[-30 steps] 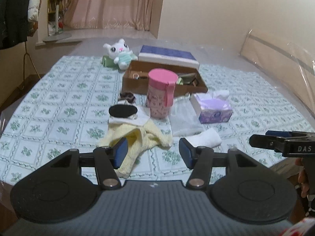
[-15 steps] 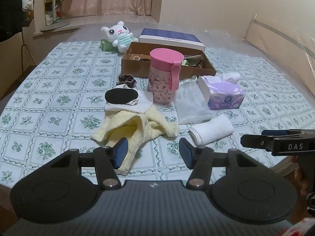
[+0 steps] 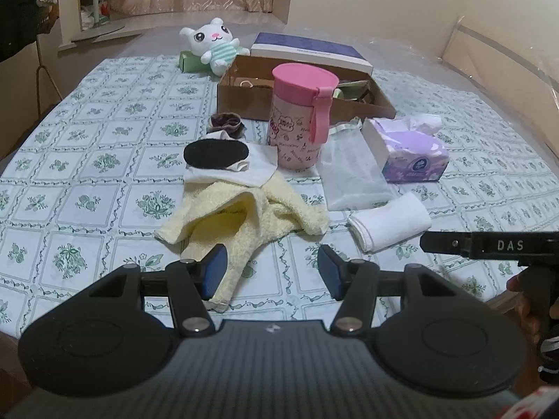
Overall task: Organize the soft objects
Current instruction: 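Move both open grippers back over the soft items beside the pink bottle, then grasp the white rolled towel with the right gripper while the left gripper grasps the black round pad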
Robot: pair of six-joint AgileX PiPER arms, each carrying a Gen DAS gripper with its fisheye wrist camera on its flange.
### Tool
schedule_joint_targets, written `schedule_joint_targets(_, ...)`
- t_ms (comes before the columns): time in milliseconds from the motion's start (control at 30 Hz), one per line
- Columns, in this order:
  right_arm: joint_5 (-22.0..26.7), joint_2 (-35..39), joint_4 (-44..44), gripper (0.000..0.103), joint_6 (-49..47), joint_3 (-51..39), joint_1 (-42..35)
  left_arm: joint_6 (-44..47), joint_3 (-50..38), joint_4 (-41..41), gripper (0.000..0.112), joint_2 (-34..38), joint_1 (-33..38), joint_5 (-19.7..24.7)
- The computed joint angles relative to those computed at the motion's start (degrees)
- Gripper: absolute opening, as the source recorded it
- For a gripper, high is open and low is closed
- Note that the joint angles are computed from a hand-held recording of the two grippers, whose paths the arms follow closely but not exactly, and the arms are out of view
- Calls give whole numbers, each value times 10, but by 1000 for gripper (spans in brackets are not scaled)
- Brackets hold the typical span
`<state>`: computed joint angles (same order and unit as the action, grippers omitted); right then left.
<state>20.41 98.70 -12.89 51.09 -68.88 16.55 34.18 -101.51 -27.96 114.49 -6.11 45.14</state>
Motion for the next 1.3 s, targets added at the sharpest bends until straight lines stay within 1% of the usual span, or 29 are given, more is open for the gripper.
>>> schedule_joint_targets(100, -2, 16, 20, 95, -7, -9, -6, -1, -2, 0, 54, 7, 1, -3)
schedule_joint_targets(233, -5, 39, 48, 85, -25, -24, -15, -5, -15, 7, 54, 19, 2, -8)
schedule_joint_targets(300, -8, 50, 51, 83, -24, -31, -18, -4, -19, 9, 54, 23, 2, -13)
schedule_joint_targets(400, -17, 69, 57, 76, -12, -41, -23, -7, -30, 13, 54, 33, 4, -17)
schedule_joint_targets(467, -24, 83, 68, 70, -4, -48, -29, -11, -40, 16, 54, 40, 6, -15)
schedule_joint_targets(533, -31, 96, 79, 66, 7, -54, -35, -16, -47, 19, 54, 46, 7, -15)
schedule_joint_targets(633, -43, 104, 41, 65, 61, -58, -35, -22, -59, 24, 54, 55, 11, -12)
schedule_joint_targets(733, -35, 115, -6, 64, 122, -74, -32, -27, -69, 29, 54, 63, 15, -10)
schedule_joint_targets(800, -16, 124, -33, 63, 159, -91, -28, -31, -76, 32, 54, 67, 18, -10)
schedule_joint_targets(900, 37, 143, -75, 61, 223, -134, -16, -34, -84, 34, 54, 74, 23, -8)
schedule_joint_targets(1000, 92, 166, -107, 57, 267, -180, -3, -38, -93, 37, 54, 80, 27, -6)
schedule_joint_targets(1067, 123, 179, -122, 50, 276, -205, 3, -38, -95, 38, 54, 82, 30, -4)
schedule_joint_targets(1100, 129, 181, -131, 48, 283, -209, 5, -38, -97, 38, 54, 84, 31, -3)
schedule_joint_targets(1133, 135, 182, -141, 42, 291, -211, 8, -39, -99, 38, 54, 85, 32, -2)
schedule_joint_targets(1233, 114, 176, -147, 36, 292, -194, 4, -42, -108, 40, 54, 91, 36, 2)
schedule_joint_targets(1300, 92, 162, -143, 33, 282, -170, -2, -43, -116, 40, 54, 96, 37, 4)
